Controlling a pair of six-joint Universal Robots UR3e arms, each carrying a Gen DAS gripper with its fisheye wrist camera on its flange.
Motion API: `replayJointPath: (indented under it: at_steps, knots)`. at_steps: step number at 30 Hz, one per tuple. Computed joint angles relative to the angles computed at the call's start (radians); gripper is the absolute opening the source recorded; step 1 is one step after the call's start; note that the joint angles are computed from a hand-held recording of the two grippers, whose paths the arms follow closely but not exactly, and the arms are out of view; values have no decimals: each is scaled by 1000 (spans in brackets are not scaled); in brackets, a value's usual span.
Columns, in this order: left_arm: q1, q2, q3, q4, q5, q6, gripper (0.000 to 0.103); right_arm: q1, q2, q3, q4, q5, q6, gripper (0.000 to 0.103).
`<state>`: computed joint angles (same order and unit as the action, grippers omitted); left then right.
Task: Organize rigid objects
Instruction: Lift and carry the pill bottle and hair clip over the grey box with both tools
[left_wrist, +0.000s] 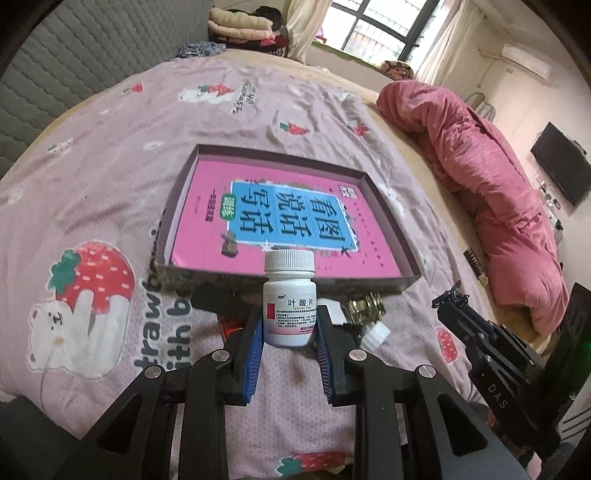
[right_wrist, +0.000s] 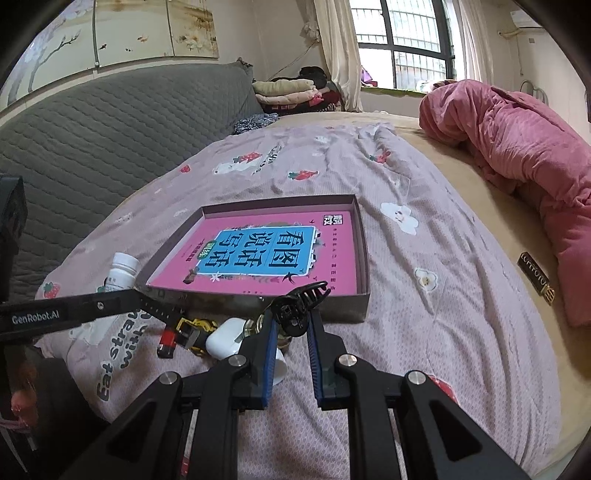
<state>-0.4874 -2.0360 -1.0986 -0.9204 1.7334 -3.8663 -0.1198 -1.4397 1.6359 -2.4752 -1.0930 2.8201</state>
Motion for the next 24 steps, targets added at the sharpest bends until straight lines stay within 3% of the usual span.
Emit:
replayJointPath:
  at_steps: [14,24]
  knots:
    - [51,21,9,1,26,27,27,28,70,-105,10,-8,30,16]
    - [127,11,22,-24,-24,68,27,67,157,-227,29,-25,49,16]
